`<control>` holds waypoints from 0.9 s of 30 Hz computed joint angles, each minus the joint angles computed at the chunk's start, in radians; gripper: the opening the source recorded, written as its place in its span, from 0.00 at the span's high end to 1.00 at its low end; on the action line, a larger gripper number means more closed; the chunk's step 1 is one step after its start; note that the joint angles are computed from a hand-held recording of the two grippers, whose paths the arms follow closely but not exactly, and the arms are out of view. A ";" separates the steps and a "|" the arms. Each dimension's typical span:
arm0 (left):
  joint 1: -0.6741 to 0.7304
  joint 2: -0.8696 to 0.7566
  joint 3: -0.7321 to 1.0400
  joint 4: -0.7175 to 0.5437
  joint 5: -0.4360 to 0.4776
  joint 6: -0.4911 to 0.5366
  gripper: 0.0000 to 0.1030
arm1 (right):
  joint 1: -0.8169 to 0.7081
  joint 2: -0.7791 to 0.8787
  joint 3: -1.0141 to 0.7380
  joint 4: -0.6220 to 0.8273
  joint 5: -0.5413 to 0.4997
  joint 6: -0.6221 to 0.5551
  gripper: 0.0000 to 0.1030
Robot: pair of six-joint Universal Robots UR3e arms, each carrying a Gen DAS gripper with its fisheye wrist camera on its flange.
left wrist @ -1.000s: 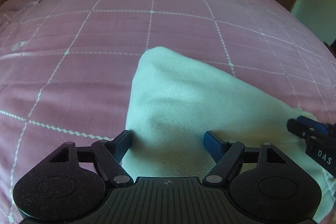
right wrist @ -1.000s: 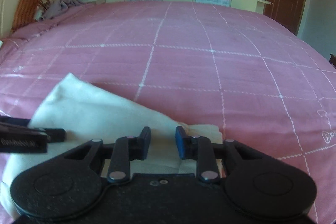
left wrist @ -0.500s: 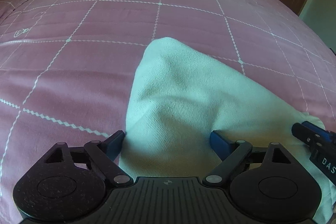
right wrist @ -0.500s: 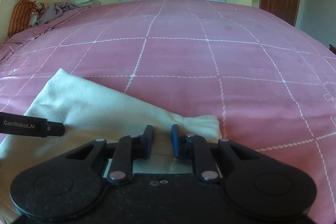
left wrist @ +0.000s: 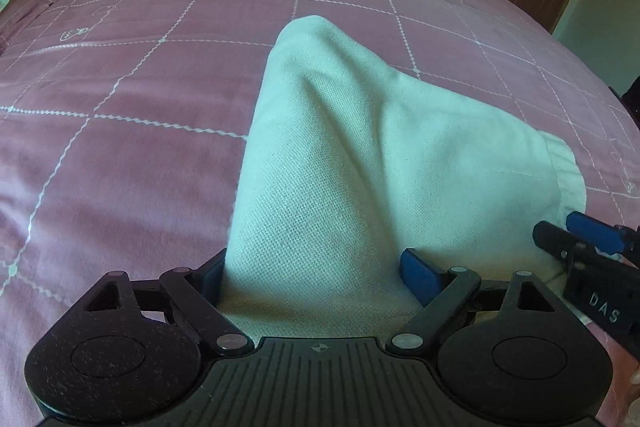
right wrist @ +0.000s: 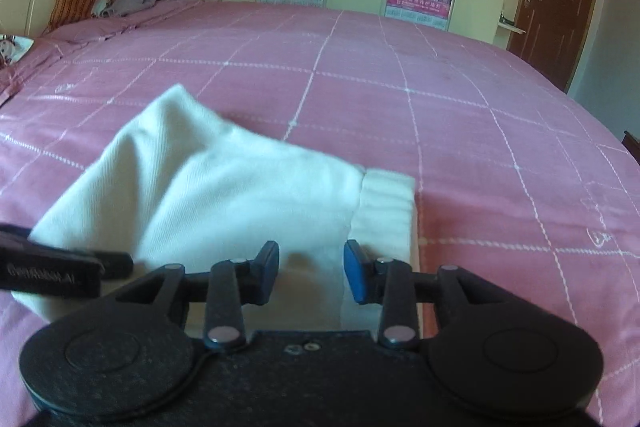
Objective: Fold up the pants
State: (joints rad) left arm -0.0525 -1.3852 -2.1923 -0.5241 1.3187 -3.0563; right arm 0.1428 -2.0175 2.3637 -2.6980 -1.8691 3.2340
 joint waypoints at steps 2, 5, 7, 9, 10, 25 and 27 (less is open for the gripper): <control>-0.009 0.047 -0.028 -0.003 0.016 0.028 0.15 | 0.011 -0.042 0.064 -0.031 -0.023 -0.019 0.64; -0.006 0.080 -0.044 -0.011 0.023 0.046 0.15 | 0.024 -0.076 0.067 0.004 -0.035 -0.009 0.61; -0.005 0.093 -0.050 -0.012 0.027 0.055 0.15 | 0.032 -0.083 0.051 0.034 -0.041 0.002 0.60; -0.013 0.108 -0.062 -0.004 0.037 0.063 0.15 | 0.045 -0.101 0.056 0.051 -0.051 0.023 0.60; -0.014 0.114 -0.069 0.002 0.041 0.068 0.15 | 0.052 -0.109 0.060 0.054 -0.056 0.030 0.59; 0.028 0.228 -0.093 -0.074 0.010 0.114 0.15 | 0.077 -0.180 0.055 0.151 -0.075 0.105 0.57; 0.061 0.268 -0.100 -0.116 -0.021 0.111 0.15 | 0.062 -0.213 0.070 0.159 -0.061 0.104 0.53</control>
State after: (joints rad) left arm 0.0083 -1.1172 -2.2921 -0.6406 1.2973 -2.9448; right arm 0.2050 -2.2302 2.4339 -2.5387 -1.9301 3.3380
